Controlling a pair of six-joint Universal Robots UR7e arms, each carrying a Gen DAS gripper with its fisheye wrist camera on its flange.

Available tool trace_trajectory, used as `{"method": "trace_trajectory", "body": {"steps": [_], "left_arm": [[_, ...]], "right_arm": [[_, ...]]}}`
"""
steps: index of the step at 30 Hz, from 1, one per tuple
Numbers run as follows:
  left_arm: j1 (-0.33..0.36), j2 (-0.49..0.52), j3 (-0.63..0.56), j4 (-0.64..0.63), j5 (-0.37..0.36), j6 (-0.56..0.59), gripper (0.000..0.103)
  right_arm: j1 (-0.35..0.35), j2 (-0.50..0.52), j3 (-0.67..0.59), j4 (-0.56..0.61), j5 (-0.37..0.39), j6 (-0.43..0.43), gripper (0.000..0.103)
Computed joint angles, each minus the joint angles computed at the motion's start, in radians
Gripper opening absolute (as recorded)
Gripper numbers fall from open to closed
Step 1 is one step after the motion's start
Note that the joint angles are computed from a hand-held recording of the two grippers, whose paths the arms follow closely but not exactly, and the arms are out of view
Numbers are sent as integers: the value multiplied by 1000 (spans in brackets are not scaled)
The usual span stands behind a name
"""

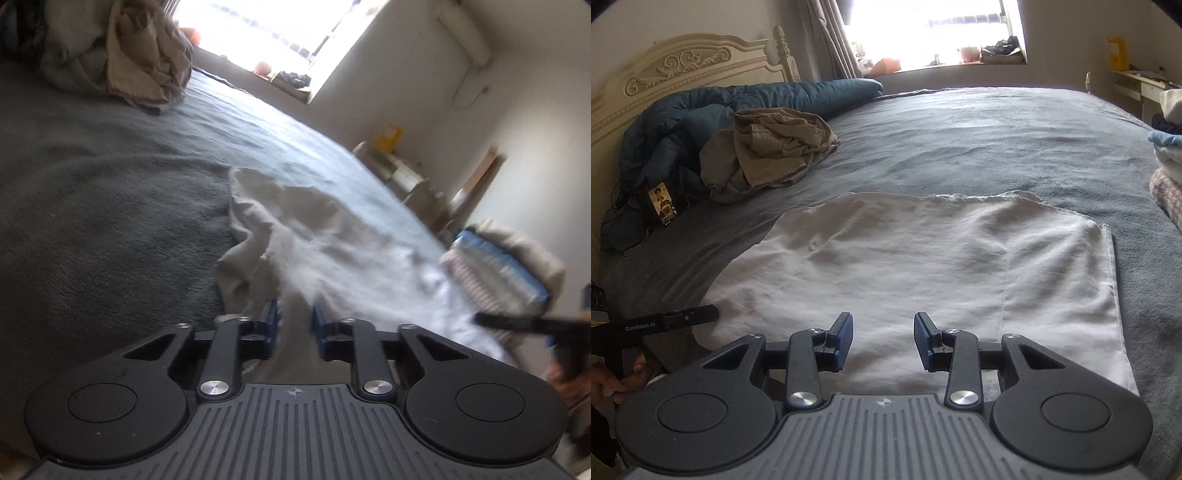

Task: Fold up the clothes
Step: 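Smooth the folded shirt with both grippers and withdraw them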

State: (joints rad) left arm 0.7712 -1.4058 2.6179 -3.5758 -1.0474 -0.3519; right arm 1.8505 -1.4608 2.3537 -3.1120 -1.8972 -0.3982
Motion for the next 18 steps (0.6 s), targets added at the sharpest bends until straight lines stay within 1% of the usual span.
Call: {"method": "trace_trajectory", "body": {"steps": [1,3,4,5,6,7,8,9,10,11,13,14,16,18], "left_arm": [[49,9,1,-62,-100,-12,11],[166,50,-5,-181,-306,-71,11],[220,74,-11,-225,-392,-111,11],[257,92,-14,-242,-436,-148,11],[275,96,-12,-239,-438,-167,11],[266,90,-4,-226,-399,-170,12],[242,83,7,-218,-349,-163,20],[218,77,18,-222,-315,-149,26],[192,74,29,-233,-286,-131,37],[157,67,39,-239,-243,-104,42],[66,40,59,-213,-113,-40,50],[17,27,69,-194,-39,-13,53],[-63,7,83,-148,82,23,54],[-117,-6,93,-103,166,28,54]], "right_arm": [[-2,3,-4,7,-3,9,39],[-7,7,-12,19,-7,25,40],[-10,7,-13,23,-8,30,40],[-12,8,-15,27,-9,34,40],[-15,8,-17,31,-9,39,40],[-16,8,-18,34,-10,41,40],[-17,7,-18,37,-10,40,40],[-18,6,-19,39,-10,39,40],[-19,5,-19,40,-10,39,40],[-19,5,-19,40,-10,38,40],[-22,6,-19,42,-11,37,40],[-22,8,-20,44,-12,38,40],[-25,9,-21,46,-10,39,40],[-28,8,-20,48,-9,41,40]]}}
